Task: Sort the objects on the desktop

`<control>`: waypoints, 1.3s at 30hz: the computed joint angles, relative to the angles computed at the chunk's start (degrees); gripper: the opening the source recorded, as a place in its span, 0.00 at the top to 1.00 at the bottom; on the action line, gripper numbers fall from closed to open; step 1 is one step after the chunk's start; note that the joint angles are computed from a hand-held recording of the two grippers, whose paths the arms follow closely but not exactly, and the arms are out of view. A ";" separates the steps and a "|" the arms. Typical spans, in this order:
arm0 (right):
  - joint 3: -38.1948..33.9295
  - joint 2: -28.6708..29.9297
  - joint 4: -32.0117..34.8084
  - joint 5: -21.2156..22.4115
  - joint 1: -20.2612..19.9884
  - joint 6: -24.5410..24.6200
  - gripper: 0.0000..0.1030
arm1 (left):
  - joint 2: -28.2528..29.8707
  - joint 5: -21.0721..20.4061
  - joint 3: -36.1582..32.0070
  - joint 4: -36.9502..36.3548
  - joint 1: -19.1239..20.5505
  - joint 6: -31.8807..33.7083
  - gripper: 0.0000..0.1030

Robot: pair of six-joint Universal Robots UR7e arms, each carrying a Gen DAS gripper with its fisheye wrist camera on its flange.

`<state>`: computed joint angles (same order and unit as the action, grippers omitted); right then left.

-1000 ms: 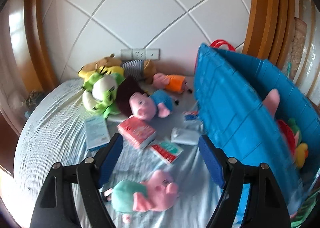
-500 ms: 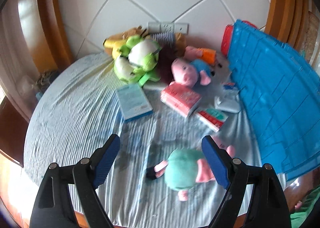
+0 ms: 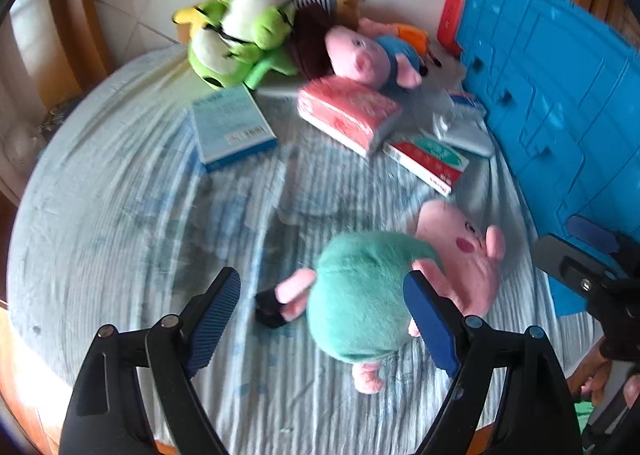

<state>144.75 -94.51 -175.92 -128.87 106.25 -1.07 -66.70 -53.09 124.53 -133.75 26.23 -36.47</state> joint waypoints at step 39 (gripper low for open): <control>-1.97 1.29 -2.92 12.26 -1.54 -5.51 0.27 | -1.57 -3.76 5.70 -25.83 -0.45 14.14 0.27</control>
<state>142.78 -93.22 -178.83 -116.61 104.71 -6.57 -68.27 -56.85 130.23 -159.57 25.78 -22.33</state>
